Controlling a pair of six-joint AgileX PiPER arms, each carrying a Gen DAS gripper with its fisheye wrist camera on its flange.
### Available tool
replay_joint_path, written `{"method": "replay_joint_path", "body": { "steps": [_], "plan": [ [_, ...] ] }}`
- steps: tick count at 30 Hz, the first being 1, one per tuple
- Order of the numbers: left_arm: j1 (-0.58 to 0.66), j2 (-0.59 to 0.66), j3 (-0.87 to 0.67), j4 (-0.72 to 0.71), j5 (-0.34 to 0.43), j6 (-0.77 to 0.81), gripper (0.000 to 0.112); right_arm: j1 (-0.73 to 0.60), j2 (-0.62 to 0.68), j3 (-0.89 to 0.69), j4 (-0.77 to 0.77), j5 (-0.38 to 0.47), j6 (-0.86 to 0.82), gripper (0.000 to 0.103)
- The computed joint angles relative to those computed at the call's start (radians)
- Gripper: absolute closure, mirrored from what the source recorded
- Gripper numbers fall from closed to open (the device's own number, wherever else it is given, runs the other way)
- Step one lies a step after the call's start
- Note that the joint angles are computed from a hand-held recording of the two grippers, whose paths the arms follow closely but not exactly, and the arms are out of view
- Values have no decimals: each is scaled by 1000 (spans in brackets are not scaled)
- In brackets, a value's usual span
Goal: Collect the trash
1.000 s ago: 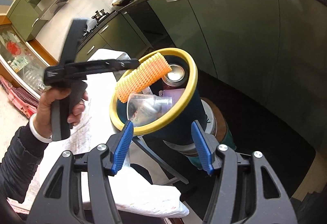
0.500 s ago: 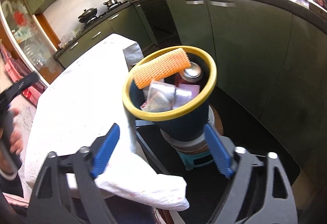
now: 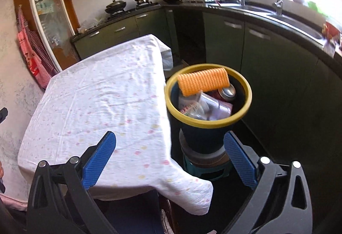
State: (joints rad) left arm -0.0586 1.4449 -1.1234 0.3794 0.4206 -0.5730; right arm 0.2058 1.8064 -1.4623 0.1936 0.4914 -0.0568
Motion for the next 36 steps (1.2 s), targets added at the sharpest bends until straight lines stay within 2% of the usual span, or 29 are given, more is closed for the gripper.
{"method": "replay_joint_path", "body": {
  "steps": [5,10,13,17,23,36],
  "plan": [
    [27,-123,62,127,25,-103,14,79,-88,14,-145,-14,107,7],
    [86,-223,92,-70,19,73,14,136,-157,11,-298,-29,220,7],
    [73,-266,116,-25,23,26,14,154,-185,17,-375,-38,286,7],
    [33,-307,135,100,43,-86,14,168,-203,35,-409,-46,326,7],
    [-16,-339,146,207,77,-176,14,181,-196,45,-429,-56,343,7],
    [-47,-274,98,174,87,-152,14,173,-179,44,-419,-54,340,7]
  ]
}}
